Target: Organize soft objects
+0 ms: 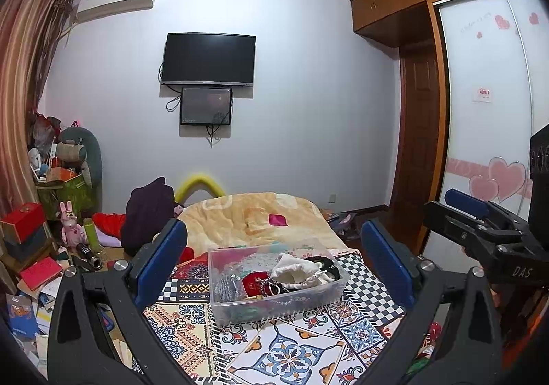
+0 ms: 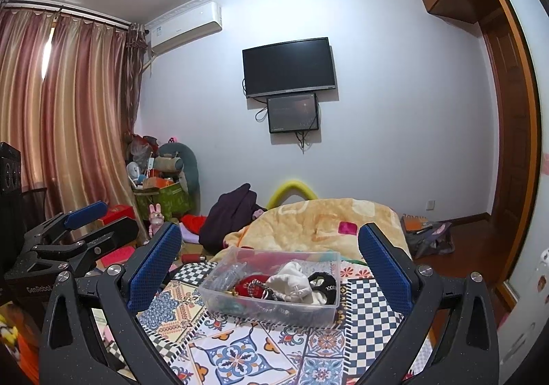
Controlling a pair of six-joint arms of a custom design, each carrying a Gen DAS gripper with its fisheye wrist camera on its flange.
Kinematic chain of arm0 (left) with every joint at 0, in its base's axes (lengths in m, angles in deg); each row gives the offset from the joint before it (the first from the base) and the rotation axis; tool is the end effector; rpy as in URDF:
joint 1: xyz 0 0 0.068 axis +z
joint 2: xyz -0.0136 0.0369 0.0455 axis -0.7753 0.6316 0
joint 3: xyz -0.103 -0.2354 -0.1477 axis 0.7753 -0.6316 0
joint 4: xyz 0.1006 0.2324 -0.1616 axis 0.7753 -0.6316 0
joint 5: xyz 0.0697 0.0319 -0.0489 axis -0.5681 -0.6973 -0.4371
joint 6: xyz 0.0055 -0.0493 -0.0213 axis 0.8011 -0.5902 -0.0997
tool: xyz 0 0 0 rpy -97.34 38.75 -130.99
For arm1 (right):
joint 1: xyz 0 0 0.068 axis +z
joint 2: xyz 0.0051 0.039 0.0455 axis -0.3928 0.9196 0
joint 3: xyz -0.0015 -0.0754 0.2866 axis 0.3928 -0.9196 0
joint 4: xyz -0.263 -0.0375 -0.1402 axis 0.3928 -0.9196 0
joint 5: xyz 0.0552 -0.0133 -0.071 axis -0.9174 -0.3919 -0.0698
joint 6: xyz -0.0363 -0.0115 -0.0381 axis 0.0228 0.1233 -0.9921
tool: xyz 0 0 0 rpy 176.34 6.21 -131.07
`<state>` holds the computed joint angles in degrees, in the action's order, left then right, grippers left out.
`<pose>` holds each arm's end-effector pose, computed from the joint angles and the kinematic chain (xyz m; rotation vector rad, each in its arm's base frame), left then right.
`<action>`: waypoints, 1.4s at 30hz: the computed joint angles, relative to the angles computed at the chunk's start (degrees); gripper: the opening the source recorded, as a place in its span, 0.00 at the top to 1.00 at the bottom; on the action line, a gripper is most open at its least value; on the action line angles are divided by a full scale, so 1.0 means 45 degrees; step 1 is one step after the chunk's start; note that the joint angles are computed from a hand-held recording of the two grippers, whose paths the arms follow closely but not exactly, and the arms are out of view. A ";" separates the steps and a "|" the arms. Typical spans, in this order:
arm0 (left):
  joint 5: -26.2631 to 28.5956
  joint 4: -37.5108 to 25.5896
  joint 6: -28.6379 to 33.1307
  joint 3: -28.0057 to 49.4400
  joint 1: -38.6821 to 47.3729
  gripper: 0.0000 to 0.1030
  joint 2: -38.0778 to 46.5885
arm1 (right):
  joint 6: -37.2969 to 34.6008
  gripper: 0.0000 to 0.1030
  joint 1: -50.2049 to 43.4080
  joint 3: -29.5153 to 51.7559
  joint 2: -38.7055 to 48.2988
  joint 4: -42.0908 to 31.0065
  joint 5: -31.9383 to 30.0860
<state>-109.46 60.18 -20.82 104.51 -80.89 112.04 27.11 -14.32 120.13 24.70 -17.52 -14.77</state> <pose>0.2678 -0.1371 0.1851 0.0141 1.7508 -0.0848 0.3752 0.0709 0.1296 -0.3810 1.6798 0.4408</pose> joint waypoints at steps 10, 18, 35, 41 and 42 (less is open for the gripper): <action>0.0118 -0.0019 -0.0016 0.0012 -0.0061 0.00 -0.0014 | -0.0033 0.00 -0.0026 -0.0035 -0.0058 -0.0063 -0.0019; 0.0155 -0.0024 -0.0059 -0.0037 -0.0084 0.00 -0.0097 | 0.0053 0.00 -0.0093 -0.0044 -0.0013 0.0027 -0.0051; 0.0487 -0.0282 -0.0249 0.0058 -0.0096 0.00 -0.0079 | 0.0064 0.00 -0.0078 -0.0112 -0.0101 0.0015 0.0037; 0.0849 -0.0407 -0.0495 0.0082 0.0139 0.00 -0.0105 | 0.0018 0.00 -0.0069 -0.0087 -0.0155 -0.0111 0.0059; 0.0846 -0.0389 -0.0497 0.0077 0.0150 0.00 -0.0104 | 0.0005 0.00 -0.0064 -0.0079 -0.0154 -0.0122 0.0063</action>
<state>-105.65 58.43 -23.06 104.86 -80.21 111.57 27.13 -14.60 119.77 24.00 -18.07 -14.49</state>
